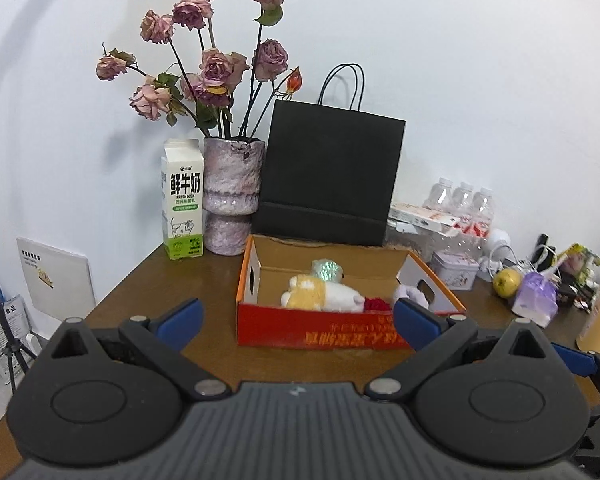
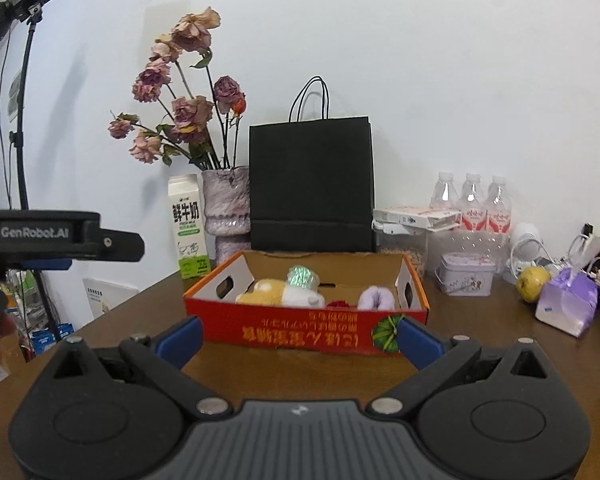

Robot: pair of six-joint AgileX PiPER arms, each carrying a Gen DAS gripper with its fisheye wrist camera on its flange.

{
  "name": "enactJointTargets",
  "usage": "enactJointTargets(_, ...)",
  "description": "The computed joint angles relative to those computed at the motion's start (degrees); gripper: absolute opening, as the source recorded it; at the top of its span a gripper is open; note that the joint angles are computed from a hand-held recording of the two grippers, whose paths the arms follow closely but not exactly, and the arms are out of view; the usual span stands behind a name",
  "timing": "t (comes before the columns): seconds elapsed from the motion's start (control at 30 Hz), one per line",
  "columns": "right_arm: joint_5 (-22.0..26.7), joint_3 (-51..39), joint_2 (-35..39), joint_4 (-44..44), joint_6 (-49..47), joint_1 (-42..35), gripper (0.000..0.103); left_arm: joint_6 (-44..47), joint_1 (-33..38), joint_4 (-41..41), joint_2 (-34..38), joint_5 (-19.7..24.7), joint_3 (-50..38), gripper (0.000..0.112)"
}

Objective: Organize objects
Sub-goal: 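Withdraw both open tools from the box back toward the table, then grasp the small yellow block with the right tool while the left tool approaches the navy case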

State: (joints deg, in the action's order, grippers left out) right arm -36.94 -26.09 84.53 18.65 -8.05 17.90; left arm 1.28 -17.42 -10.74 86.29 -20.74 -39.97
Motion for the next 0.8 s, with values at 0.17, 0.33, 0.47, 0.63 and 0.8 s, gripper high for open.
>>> enactJointTargets(0.17,-2.9,6.6,-4.2,9.0,-5.2,6.6,0.103,-1.5,0.4,3.4,-4.9,-3.4,7.8,0.103)
enactJointTargets(0.33,-5.7,11.4,-7.4,17.7,-9.3,14.4,0.103,-6.1,2.3,9.5,-9.6,-5.5,14.5,0.103)
enactJointTargets(0.47,-8.5,14.3,-8.8,25.4,-12.0,21.8,0.103,-9.8,4.6,15.0,-13.4,-7.2,19.9,0.103)
enactJointTargets(0.63,-12.7,15.9,-8.8,37.8,-16.4,32.4,0.103,-15.5,9.0,22.9,-16.6,-9.2,25.3,0.103)
enactJointTargets(0.8,-16.8,17.7,-7.4,47.4,-16.0,42.2,0.103,-19.5,13.8,30.4,-19.6,-12.1,30.9,0.103)
